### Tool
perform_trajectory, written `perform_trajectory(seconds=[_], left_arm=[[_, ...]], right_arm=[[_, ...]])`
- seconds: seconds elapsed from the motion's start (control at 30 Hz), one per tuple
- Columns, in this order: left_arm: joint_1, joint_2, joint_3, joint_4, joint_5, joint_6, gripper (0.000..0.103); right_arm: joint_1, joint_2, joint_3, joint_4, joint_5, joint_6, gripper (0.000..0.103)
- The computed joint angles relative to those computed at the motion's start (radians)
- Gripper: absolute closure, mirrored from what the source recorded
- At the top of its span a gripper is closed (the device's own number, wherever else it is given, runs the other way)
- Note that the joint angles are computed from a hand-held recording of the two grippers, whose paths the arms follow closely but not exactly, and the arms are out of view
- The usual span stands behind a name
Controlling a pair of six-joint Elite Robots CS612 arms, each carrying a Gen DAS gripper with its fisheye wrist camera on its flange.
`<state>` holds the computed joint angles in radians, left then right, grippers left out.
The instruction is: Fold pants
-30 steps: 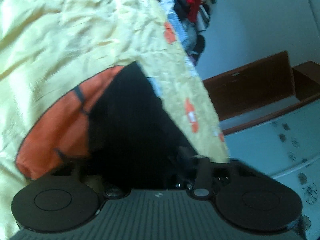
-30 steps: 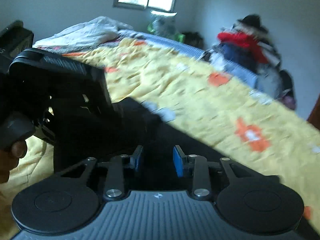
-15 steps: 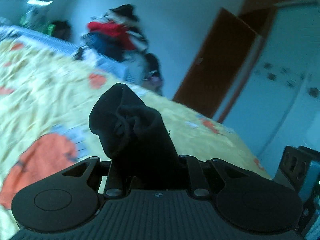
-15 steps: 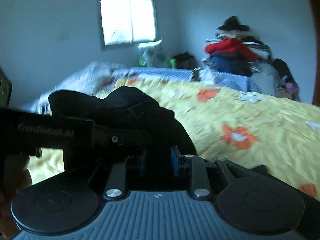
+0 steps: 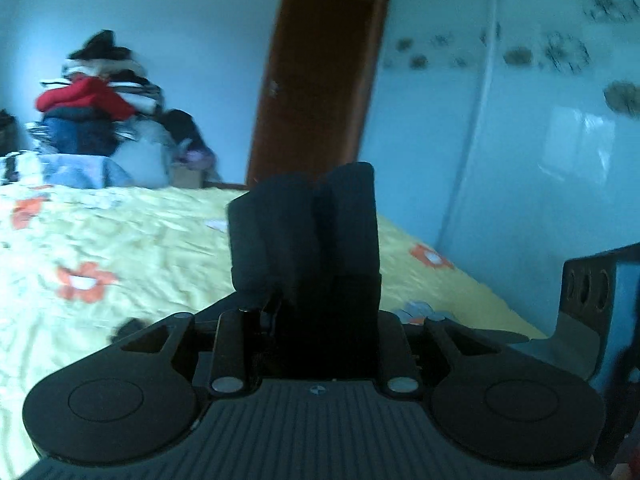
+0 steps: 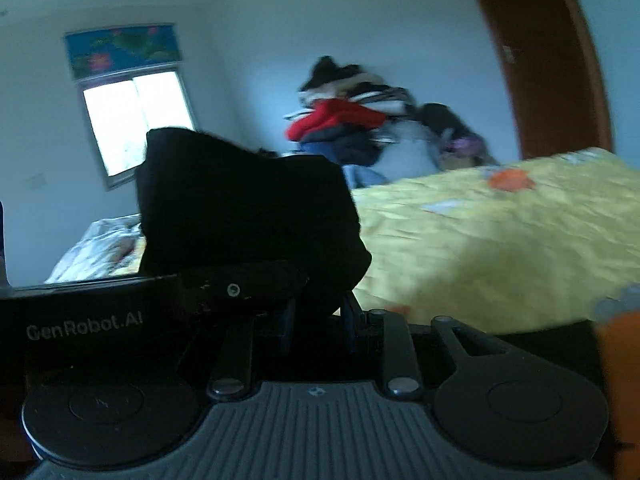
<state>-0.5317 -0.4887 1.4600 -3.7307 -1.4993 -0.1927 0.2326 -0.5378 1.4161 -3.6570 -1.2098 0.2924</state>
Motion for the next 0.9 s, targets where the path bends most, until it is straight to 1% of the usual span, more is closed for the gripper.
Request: perform_trajectory(seconds=[0.13,0.27,0.37,0.47,0.53,0.57,0.6,0.63,0.7,0.77,0.8,0.83,0.87,0.9], left_arm=[[-0.011,0.032,-0.057,0.058,-0.048,0.011,0.073],[-0.010,0.062,-0.110,0.113,-0.091,0.009,0.072],[-0.013,0.075,-0.134,0.155,-0.121,0.016,0.069],[-0.013,0.088,-0.158,0.197,-0.169,0.020,0.057],[-0.013,0.088,-0.157,0.210,-0.191,0.027,0.038],[-0.009,0.087,-0.155,0.208,-0.221,0.027,0.033],[-0.005,0.088,-0.155,0.197,-0.259,0.022,0.027],[0.002,0.089,-0.153,0.174,-0.309,0.023,0.026],[0.007,0.082,-0.134,0.133,-0.357,0.048,0.024],[0.016,0.073,-0.111,0.093,-0.399,0.083,0.018],[0.022,0.069,-0.101,0.075,-0.409,0.095,0.011],[0.026,0.065,-0.091,0.057,-0.395,0.109,0.007],[0.026,0.059,-0.077,0.041,-0.356,0.120,0.005],[0.024,0.053,-0.067,0.031,-0.292,0.127,0.005]], right_arm=[[-0.025,-0.003,0.032,0.002,-0.019,0.028,0.077],[-0.041,-0.004,0.048,0.025,-0.039,0.051,0.077],[-0.052,-0.008,0.066,0.050,-0.055,0.049,0.077],[-0.059,-0.022,0.091,0.079,-0.083,0.010,0.077],[-0.064,-0.033,0.115,0.089,-0.089,-0.021,0.076],[-0.066,-0.040,0.132,0.085,-0.102,-0.033,0.076],[-0.066,-0.049,0.149,0.083,-0.129,-0.048,0.076],[-0.066,-0.059,0.166,0.085,-0.165,-0.066,0.076],[-0.070,-0.075,0.196,0.091,-0.220,-0.079,0.076],[-0.073,-0.083,0.213,0.097,-0.300,-0.078,0.076],[-0.074,-0.085,0.220,0.087,-0.351,-0.064,0.076],[-0.076,-0.087,0.228,0.067,-0.392,-0.034,0.076],[-0.078,-0.090,0.239,0.036,-0.409,0.004,0.076],[-0.085,-0.089,0.243,0.003,-0.392,0.040,0.076]])
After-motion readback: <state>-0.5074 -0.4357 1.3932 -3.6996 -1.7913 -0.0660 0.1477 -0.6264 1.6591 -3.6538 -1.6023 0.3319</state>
